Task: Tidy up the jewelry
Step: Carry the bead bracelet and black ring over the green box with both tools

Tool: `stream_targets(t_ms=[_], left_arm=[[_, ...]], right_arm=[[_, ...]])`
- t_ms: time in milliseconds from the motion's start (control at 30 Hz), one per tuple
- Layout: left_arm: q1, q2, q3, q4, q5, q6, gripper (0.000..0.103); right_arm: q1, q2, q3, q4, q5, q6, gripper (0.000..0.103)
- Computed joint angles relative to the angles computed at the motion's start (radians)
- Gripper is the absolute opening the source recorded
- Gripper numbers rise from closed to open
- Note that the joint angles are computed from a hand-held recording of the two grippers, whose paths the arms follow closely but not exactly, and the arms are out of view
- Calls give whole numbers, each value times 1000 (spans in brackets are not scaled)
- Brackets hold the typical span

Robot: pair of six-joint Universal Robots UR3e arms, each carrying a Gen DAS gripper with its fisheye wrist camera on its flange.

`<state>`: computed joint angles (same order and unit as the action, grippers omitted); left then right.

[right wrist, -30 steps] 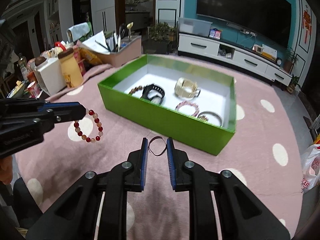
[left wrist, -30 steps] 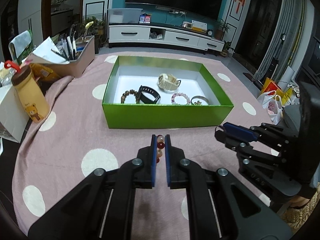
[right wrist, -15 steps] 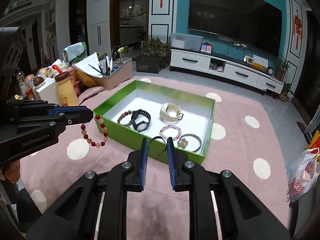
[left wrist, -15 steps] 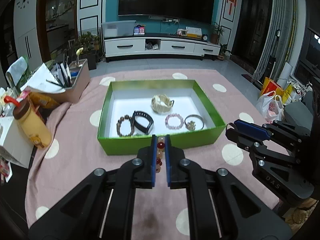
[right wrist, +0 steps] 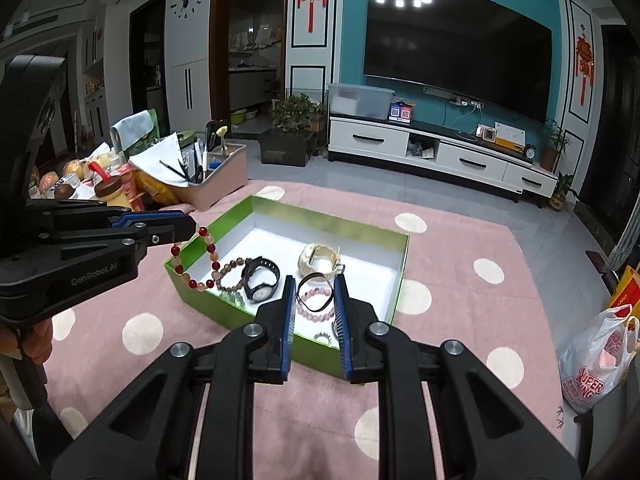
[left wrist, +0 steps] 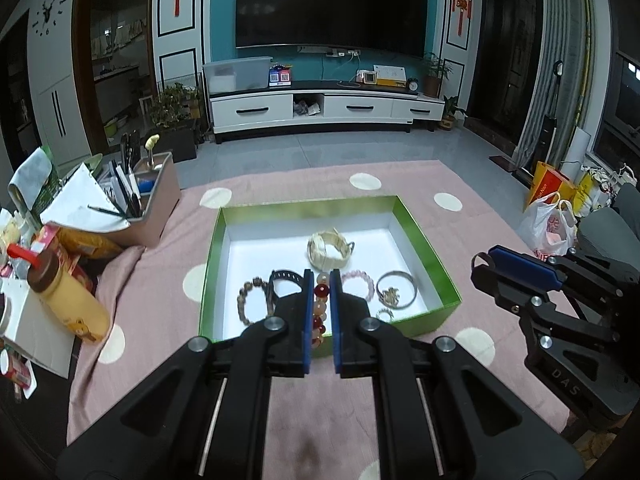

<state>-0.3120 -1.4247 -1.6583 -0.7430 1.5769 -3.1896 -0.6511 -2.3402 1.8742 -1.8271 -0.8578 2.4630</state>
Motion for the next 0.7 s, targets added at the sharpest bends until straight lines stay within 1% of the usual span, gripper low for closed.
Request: stream_targets(t_ms=[300, 700], left_arm=[[6, -126, 111, -2, 29, 11, 7], [11, -277, 231, -2, 44, 26, 7]], right_arm=[[106, 152, -12, -217, -70, 123, 19], [201, 325, -35, -390, -152, 226, 19]])
